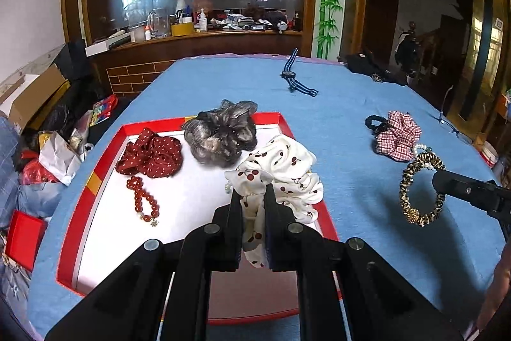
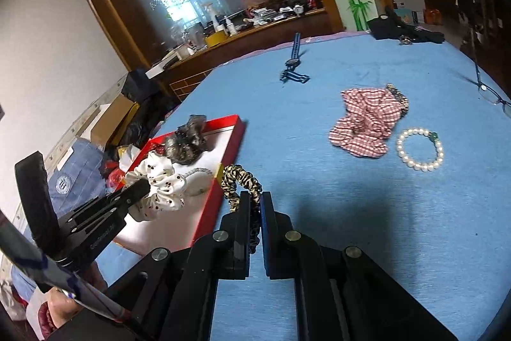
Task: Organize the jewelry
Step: 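Carry both held scrunchies from the cloth over the red-rimmed tray, then lower both scrunchies into the tray and open both tools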
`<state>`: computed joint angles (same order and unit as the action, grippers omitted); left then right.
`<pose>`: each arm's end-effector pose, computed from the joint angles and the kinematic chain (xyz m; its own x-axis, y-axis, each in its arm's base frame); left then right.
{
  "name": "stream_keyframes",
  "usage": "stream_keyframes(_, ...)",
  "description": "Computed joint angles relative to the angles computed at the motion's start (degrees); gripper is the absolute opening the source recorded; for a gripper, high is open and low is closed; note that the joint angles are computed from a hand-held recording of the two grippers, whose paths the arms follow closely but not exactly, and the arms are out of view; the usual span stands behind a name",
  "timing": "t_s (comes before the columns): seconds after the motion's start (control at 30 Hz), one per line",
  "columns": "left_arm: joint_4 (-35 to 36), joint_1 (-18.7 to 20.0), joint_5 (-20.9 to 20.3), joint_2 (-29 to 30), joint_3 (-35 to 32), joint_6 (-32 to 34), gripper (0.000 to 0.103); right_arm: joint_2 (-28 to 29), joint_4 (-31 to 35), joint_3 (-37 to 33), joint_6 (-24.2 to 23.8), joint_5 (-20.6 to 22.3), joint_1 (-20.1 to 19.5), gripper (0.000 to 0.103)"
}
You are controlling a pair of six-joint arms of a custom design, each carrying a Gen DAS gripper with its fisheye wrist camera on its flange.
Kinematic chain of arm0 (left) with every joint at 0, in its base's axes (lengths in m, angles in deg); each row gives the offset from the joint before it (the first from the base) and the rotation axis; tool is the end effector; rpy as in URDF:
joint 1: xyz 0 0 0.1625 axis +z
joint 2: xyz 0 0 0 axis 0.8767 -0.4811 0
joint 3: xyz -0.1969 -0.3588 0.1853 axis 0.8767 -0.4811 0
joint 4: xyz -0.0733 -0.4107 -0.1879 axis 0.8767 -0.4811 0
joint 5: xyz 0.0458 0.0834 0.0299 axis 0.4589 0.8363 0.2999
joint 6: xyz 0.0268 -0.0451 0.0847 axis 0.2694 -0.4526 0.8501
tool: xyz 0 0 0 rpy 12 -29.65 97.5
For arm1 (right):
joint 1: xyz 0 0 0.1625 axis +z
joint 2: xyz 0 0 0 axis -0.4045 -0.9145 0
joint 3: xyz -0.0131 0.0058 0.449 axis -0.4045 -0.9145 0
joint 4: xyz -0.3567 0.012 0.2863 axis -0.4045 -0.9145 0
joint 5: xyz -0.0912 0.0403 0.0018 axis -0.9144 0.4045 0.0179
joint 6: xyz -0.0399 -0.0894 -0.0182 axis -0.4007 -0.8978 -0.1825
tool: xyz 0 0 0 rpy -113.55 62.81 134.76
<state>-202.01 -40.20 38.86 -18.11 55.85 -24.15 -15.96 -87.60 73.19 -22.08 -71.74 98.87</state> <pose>-0.4703 -0.4212 -0.0134 -0.7053 -0.1871 -0.6838 0.4633 0.6085 -0.6443 0.0262 -0.4695 0.4425 -0.8339 -0.4653 0.2968 -0.5519 0.7064 -0.4432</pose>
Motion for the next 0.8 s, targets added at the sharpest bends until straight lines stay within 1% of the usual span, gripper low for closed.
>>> stream_keyframes(0.23, 1.46, -0.20, 0.07, -1.19, 1.44, -1.92, 0.011, 0.68, 0.45, 0.57, -0.04, -0.45, 1.85, 0.007)
stream_keyframes(0.43, 4.56, -0.33, 0.02, -3.06, 3.08, -5.83, 0.011, 1.82, 0.99, 0.93, 0.16, -1.01, 4.03, 0.007)
stream_keyframes(0.8, 13.94, -0.69, -1.05, -8.79, 7.44, -17.13, 0.011, 4.41, 0.50, 2.67, 1.07, -3.16, 8.29, 0.007)
